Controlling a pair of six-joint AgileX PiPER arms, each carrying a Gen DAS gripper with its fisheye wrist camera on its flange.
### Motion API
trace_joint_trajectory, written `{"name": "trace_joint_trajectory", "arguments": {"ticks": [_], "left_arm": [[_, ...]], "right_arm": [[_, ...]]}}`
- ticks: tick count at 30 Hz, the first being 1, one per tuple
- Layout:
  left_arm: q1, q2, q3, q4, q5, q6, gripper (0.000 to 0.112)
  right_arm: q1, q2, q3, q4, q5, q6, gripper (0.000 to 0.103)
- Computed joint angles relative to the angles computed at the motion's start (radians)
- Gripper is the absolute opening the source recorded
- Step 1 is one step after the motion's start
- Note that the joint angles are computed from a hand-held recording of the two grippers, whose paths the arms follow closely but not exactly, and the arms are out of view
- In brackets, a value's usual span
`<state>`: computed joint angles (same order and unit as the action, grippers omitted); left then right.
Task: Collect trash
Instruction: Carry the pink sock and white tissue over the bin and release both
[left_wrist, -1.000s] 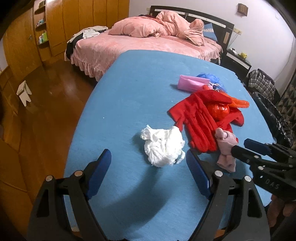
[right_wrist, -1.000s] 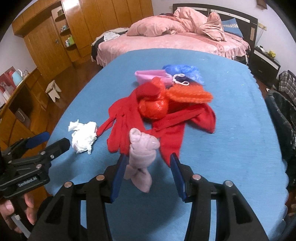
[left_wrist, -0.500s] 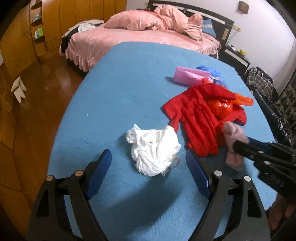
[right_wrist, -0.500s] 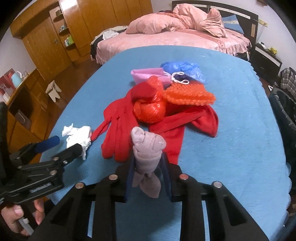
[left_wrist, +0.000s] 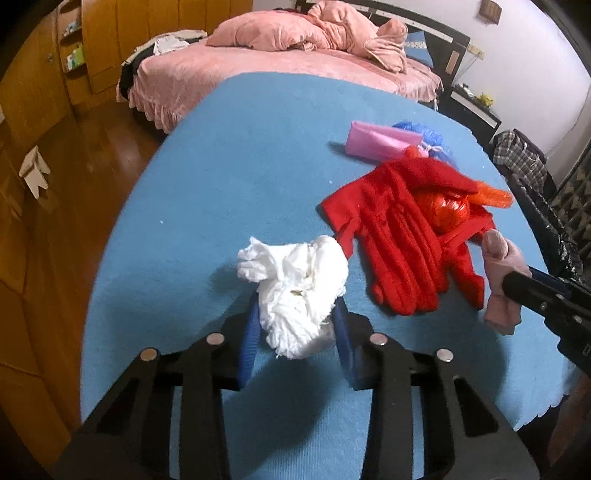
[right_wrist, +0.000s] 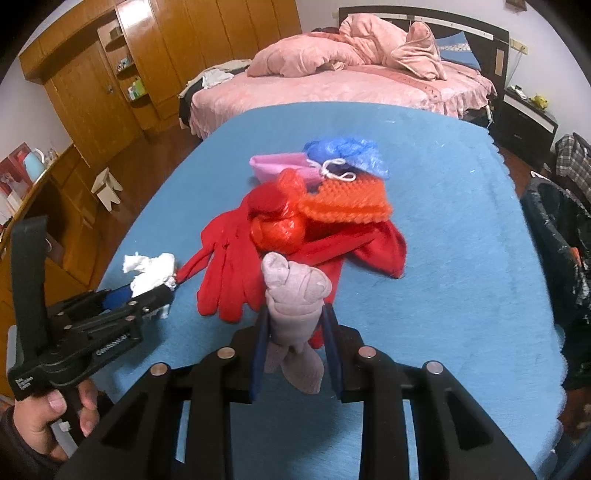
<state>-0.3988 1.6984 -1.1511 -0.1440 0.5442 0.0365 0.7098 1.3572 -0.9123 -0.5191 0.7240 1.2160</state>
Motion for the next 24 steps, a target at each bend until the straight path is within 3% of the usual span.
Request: {"name": "trace_joint_trajectory", "arguments": {"ticks": [12, 18, 24], "left_arm": [[-0.137, -0.118, -0.033, 0.198, 0.076, -0.249, 0.033], [-0.251, -0.098, -0.104, 0.293, 0.123, -0.410, 0.033], [-0.389, -0.035, -0.227, 0.391, 0.193, -0.558, 0.033]], "right_arm": [[-0.051, -0.151, 0.038, 0.008, 0.079, -0.082, 0.028], [-0.156, -0.268, 0.075, 0.053, 0.114, -0.195, 0.028], [-0.373, -0.382, 0.106, 0.194, 0.120, -0.444, 0.028]]}}
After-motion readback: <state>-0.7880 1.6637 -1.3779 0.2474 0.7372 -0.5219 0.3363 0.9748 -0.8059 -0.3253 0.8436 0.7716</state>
